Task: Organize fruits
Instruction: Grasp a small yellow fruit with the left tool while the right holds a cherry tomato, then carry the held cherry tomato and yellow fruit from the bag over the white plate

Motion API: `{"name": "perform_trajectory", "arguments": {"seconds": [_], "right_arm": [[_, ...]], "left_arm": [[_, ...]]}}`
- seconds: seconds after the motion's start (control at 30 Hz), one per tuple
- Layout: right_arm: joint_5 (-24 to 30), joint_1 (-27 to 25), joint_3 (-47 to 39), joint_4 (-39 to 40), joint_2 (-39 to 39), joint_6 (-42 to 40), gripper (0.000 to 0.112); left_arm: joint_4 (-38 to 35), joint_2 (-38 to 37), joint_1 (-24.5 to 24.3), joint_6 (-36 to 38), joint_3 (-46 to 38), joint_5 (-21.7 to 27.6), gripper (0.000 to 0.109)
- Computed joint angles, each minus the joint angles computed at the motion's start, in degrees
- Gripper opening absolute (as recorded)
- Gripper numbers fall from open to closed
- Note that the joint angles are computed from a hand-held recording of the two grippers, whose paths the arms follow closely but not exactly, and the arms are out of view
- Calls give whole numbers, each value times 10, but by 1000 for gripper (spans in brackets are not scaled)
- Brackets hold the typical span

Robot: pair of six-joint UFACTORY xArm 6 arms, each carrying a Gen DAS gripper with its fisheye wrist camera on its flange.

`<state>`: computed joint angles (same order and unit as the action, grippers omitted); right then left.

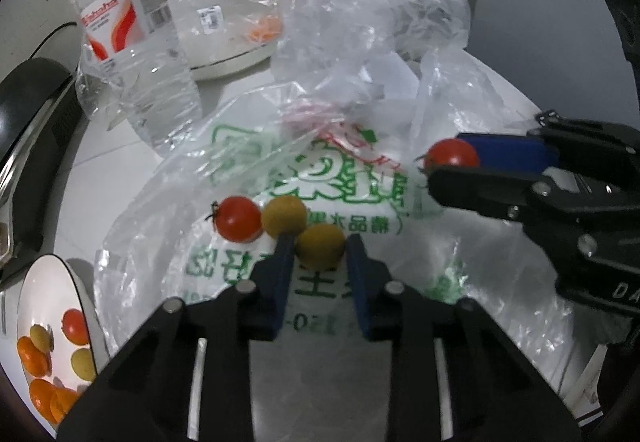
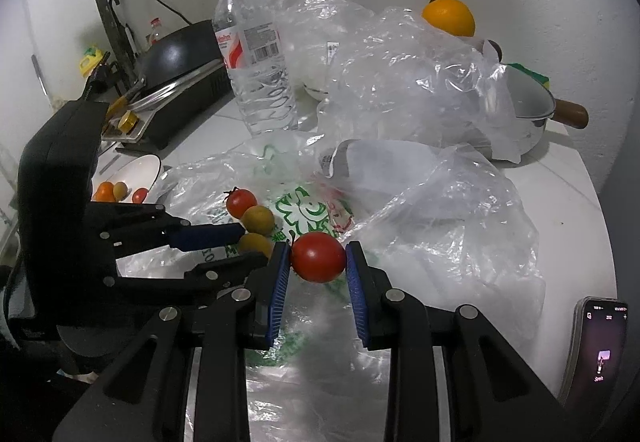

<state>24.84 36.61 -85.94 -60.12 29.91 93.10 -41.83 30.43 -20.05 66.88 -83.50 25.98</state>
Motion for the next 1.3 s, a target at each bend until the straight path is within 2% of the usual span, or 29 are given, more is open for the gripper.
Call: {"name": "perform_trajectory", "arguments": {"seconds": [0.27, 0.7, 0.9, 1.3], "right_arm": [[32, 14, -17, 5, 4, -4, 31], [127, 58, -84, 32, 24, -28, 31], [165, 80, -145, 49, 54, -56, 31], [230, 112, -340, 97, 167, -138, 31]], "left_arm": [[-56, -25, 11, 66, 18, 25, 28], [-149, -81, 51, 177, 52, 69, 28], [-188, -110, 86, 225, 71, 91, 28], [-223, -134, 156, 279, 81, 135, 28]]}}
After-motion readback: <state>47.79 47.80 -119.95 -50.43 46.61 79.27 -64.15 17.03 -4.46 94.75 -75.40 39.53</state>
